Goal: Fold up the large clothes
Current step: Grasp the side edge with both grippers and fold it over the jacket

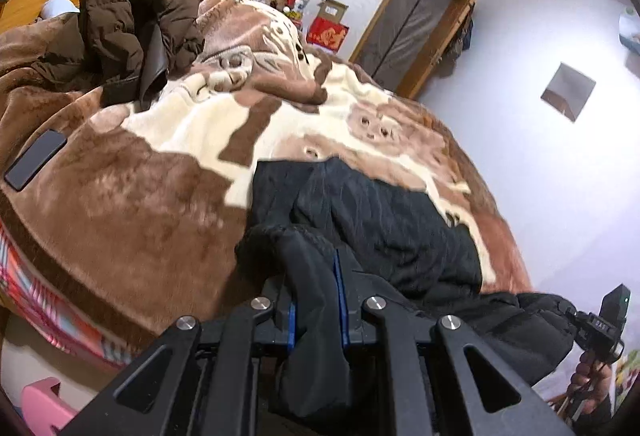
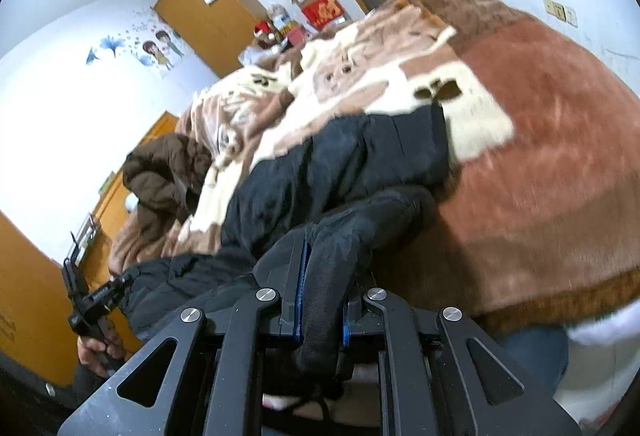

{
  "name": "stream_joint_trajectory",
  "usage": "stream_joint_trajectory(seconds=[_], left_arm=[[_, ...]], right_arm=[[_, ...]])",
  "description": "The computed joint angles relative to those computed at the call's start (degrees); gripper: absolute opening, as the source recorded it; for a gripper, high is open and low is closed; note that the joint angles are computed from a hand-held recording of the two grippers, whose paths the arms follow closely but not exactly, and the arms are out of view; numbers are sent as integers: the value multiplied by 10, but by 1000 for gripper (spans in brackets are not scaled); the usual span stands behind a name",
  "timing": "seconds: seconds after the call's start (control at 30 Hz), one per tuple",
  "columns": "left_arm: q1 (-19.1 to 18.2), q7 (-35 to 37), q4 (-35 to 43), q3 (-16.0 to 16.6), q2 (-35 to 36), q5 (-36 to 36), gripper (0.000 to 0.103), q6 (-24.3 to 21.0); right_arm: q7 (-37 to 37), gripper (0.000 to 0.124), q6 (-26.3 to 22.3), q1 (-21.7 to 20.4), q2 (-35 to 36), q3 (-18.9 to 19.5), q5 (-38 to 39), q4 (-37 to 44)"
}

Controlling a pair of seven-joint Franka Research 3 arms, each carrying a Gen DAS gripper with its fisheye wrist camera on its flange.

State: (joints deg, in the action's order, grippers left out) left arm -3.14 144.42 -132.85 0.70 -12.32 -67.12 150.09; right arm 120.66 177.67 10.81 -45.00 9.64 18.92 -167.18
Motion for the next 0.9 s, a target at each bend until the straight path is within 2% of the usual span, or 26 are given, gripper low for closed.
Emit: stream_joint_trajectory(seconds=[0.1,0.23,0.3,0.37,0.4,0.5,0.63,0.73,0.8,0.9], left_arm=[[-1,-15,54,-9,44,-6,16,10],[9,-53,144,-37,121,24,16,30],[16,-88,195,-55,166,58,16,41],[18,-138,257,-69,223,114,16,52],[17,-166,284,-72,249,143,16,53],[0,-265,380,-66,343,252,16,44],[-33,-386,519,-38,472,380,17,-5],[-40,-436,599,-38,545,430,21,-33],[-34,-451,616,-50,567,444,22,-27],[-24,-459,617,-71,574,464,22,-13]], right_arm=[[-19,13,20,-15,59,-17,-10,50],[-48,13,26,-31,146,-38,-15,127],[-61,14,22,-40,204,-48,-16,181],[-79,14,15,-29,256,-75,-5,228],[-96,14,7,-12,293,-101,10,260],[-136,15,-28,-3,375,-132,52,334],[-146,17,-94,-37,491,-126,75,430],[-178,19,-118,-65,554,-108,121,476],[-234,20,-121,-94,583,-80,190,495],[-307,21,-112,-119,588,-51,280,495]])
